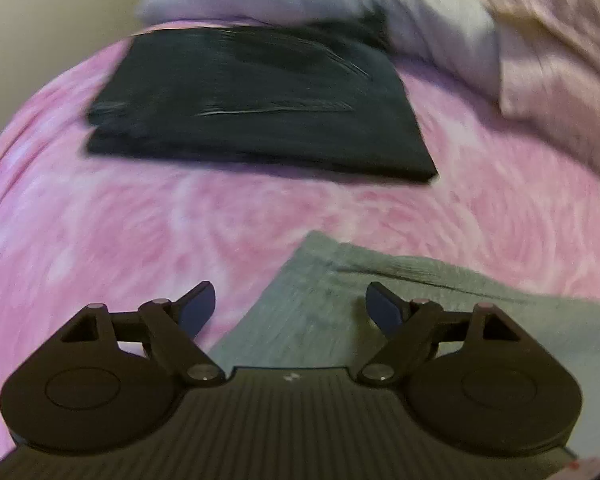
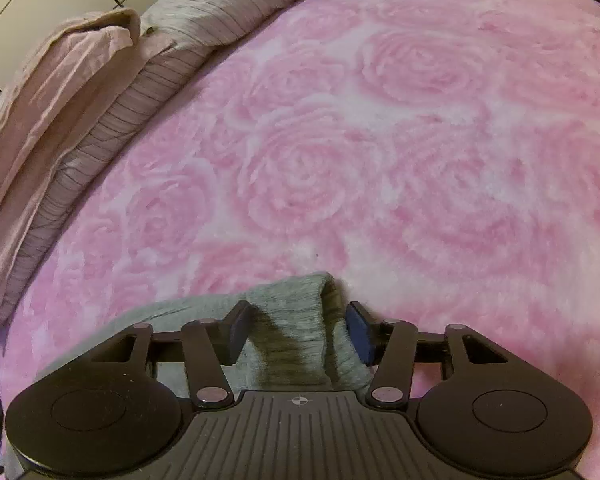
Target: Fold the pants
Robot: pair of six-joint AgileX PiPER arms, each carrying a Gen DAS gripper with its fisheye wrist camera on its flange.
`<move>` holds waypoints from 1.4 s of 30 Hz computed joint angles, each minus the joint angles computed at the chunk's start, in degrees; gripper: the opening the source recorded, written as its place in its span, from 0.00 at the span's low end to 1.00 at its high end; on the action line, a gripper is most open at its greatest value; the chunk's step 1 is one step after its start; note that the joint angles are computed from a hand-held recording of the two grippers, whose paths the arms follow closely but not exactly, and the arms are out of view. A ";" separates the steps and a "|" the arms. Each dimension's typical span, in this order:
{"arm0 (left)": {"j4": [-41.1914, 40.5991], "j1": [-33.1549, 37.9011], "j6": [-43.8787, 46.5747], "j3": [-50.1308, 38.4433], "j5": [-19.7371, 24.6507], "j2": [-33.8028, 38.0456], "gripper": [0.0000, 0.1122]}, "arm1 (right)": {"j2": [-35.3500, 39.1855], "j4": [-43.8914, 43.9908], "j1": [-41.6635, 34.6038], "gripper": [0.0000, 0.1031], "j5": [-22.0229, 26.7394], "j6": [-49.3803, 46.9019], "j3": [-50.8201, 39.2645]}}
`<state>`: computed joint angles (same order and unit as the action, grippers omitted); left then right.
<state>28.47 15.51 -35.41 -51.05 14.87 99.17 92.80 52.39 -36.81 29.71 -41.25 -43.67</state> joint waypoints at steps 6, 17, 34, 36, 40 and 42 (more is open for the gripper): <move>5.42 -2.72 4.30 -3.96 -3.35 5.47 0.23 | -0.96 -9.54 4.08 0.50 -2.92 11.76 -0.79; 46.00 -13.04 -29.23 -14.33 10.14 14.59 0.40 | -12.20 -24.30 7.05 0.50 -1.15 29.60 -0.79; 24.48 -10.11 -24.88 5.84 17.30 -18.60 0.72 | -16.04 -42.67 20.26 0.36 -0.35 12.17 7.06; 35.93 -16.90 -34.31 5.98 27.46 -19.82 0.73 | -19.24 -34.90 17.93 0.36 3.62 1.58 8.37; 43.77 -28.29 -40.57 7.36 45.73 -25.71 0.82 | -26.34 -25.75 11.72 0.36 24.45 -17.16 9.86; 35.12 -31.00 -33.45 6.26 47.66 -33.53 0.82 | -33.63 -25.18 7.79 0.36 32.78 -22.16 12.23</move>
